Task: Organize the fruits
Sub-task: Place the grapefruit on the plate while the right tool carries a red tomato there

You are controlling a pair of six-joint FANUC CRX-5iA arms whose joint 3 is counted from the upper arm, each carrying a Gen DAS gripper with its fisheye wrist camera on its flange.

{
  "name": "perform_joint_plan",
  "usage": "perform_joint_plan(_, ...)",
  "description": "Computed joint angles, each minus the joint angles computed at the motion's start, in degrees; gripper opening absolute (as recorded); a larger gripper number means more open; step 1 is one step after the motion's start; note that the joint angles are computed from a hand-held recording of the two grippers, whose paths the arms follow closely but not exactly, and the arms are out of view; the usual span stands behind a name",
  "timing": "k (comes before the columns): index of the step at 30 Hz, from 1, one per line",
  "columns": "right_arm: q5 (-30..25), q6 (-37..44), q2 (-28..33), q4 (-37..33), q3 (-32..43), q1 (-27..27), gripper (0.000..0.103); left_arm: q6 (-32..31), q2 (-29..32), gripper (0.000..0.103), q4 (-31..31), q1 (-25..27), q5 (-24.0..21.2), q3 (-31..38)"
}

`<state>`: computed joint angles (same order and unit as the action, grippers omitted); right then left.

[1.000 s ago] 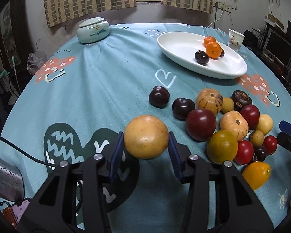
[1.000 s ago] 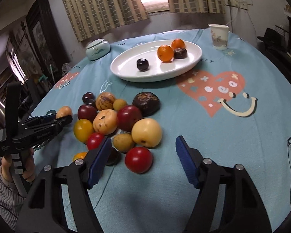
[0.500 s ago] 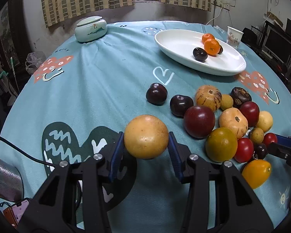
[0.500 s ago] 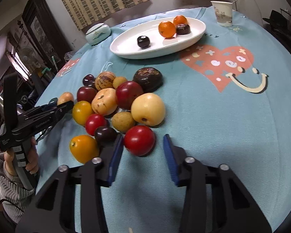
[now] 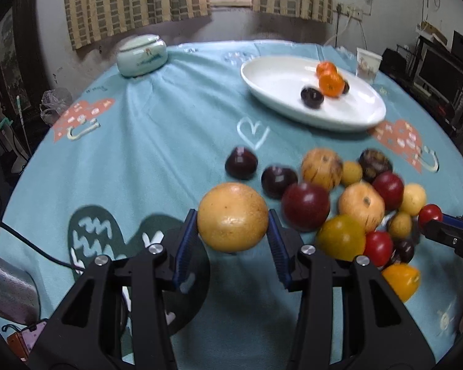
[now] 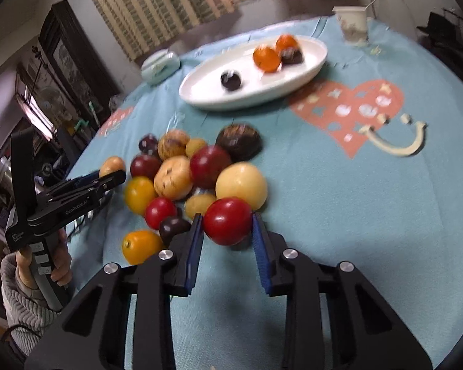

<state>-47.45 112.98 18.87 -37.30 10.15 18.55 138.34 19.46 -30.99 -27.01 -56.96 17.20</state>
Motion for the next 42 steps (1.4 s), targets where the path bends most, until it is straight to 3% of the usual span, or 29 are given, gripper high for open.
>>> perform_joint_plan(4, 2.57, 0.08, -1.84, -1.48, 1.78, -1.49, 0.032, -0.38, 0.84, 0.045, -2.48, -0.55, -1.34, 5.99)
perform_joint_plan(7, 7.29, -1.64, -2.86, 0.56, 4.41, -1.07, 0.032, -2.33, 4.4, 0.045, -5.56, -1.4, -3.59, 14.65)
perform_joint_plan(13, 12.44, -8.83, 3.4, 9.73, 12.76, 2.74, 0.032, -7.23, 14.24, 0.046, 1.27, 2.22, -3.9, 27.73)
perform_joint_plan(17, 7.74, -12.33, 11.82, 13.25, 20.8, 3.77, 0.032, -10.13, 20.46, 0.046, 7.1, 5.02, -5.9, 33.53)
perform_joint_plan(22, 2.63, -15.2, 19.8, 18.47, 28.28, 5.29, 0.032, -12.1, 24.04, 0.046, 9.52, 6.28, -6.67, 35.88)
perform_joint_plan(27, 1.64, -15.22, 21.43, 20.98, 29.17, 6.45, 0.032, -12.74, 24.73, 0.055, 9.76, 6.69, -7.09, 35.89)
perform_joint_plan(29, 1.64, -16.89, 22.17, 23.58, 29.45, 7.03, 0.032, -11.84, 24.09, 0.067, 9.55, 6.81, -6.15, 34.98)
perform_joint_plan(35, 2.22, -16.57, 20.33, 21.96, 28.15, 6.42, 0.035, -8.39, 20.28, 0.068, 8.07, 7.18, -4.2, 31.41)
perform_joint_plan(36, 3.22, -15.85, 19.29, 21.39, 27.26, 6.39, 0.041, -7.33, 19.03, 0.069, 7.44, 7.16, -3.58, 30.31)
perform_joint_plan(37, 4.75, -16.13, 18.25, 21.88, 25.93, 6.62, 0.073, -6.52, 18.13, 0.072, 6.63, 7.01, -3.41, 29.69)
perform_joint_plan(38, 7.54, -17.17, 16.86, 23.37, 23.62, 7.09, 0.097, -5.27, 16.93, 0.075, 5.06, 6.6, -3.42, 28.91)
perform_joint_plan(40, 14.5, -16.17, 13.82, 24.06, 18.68, 7.63, 0.1, -3.48, 14.95, 0.076, 2.44, 5.84, -3.7, 27.56)
perform_joint_plan(42, 17.09, -15.82, 11.85, 24.82, 16.49, 7.91, 0.099, -1.95, 12.92, 0.077, 0.1, 5.12, -4.16, 25.81)
